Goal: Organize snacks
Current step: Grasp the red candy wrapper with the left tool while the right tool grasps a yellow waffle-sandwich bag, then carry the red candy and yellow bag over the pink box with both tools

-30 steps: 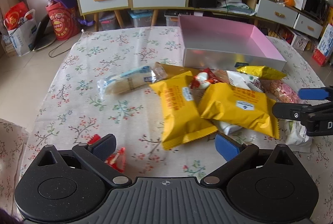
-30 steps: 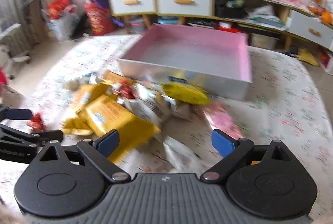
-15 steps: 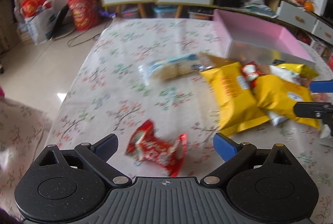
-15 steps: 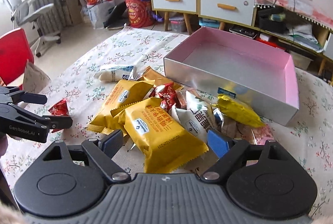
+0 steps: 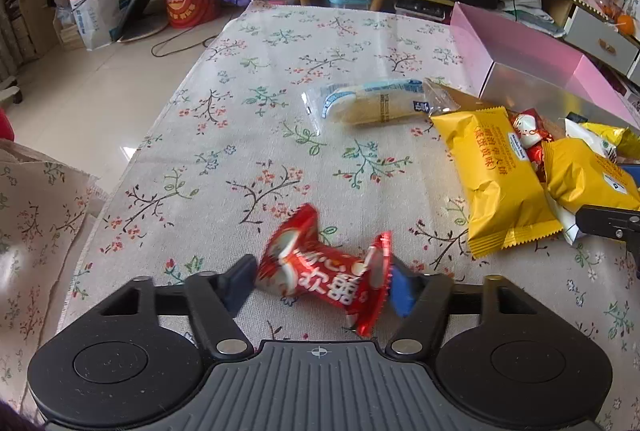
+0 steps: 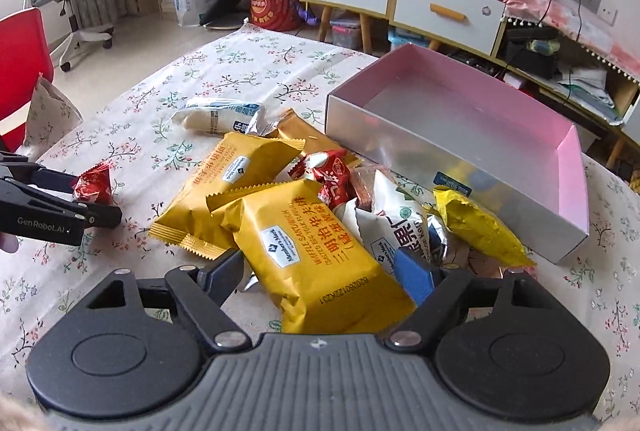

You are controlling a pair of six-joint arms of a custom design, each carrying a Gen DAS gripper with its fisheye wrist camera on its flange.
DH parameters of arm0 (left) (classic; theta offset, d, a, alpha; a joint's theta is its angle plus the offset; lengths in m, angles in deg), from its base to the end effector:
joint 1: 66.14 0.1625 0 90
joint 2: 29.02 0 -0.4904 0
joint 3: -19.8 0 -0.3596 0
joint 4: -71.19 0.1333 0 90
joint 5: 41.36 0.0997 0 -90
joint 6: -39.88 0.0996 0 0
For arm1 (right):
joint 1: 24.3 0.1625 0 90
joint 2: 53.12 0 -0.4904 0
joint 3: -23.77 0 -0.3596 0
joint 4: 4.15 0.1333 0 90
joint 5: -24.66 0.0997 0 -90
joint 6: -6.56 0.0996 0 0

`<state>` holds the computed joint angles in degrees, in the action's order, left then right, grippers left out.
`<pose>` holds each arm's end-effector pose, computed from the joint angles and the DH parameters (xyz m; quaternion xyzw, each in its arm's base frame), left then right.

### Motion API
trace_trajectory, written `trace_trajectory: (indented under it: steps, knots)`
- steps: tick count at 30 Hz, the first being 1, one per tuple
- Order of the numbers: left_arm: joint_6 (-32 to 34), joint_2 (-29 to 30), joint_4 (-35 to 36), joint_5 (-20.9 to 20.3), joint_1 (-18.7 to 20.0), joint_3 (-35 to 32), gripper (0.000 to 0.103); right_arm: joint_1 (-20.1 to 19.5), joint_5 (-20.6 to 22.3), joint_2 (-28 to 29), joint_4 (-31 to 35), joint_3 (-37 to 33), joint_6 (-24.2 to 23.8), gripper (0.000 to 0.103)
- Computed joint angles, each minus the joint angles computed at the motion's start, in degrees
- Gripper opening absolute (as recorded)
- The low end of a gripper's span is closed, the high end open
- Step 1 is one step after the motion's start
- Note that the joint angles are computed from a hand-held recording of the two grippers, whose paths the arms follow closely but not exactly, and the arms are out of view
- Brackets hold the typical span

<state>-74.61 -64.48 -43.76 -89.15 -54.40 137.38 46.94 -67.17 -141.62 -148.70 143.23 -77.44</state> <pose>-0.3908 -0.2857 -0.0330 -0.0910 0.8322 -0.3638 0.4085 -0.0223 -0.4702 0.4164 0.5249 -0.8261 0.1154 0.1694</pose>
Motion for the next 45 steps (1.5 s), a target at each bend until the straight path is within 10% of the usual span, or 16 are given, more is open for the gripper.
trace_trajectory:
  steps: [13,45]
  knots:
    - [-2.73,0.22,2.85,1.79,0.26,-1.15,0.042,0.53,0.30,-0.63,3.78,-1.15,1.52,0.040]
    - [7.99,4.14,7.03,13.40,3.88,-14.15,0.040,-0.50,9.47,2.02,20.06,-13.70,19.39,0.037]
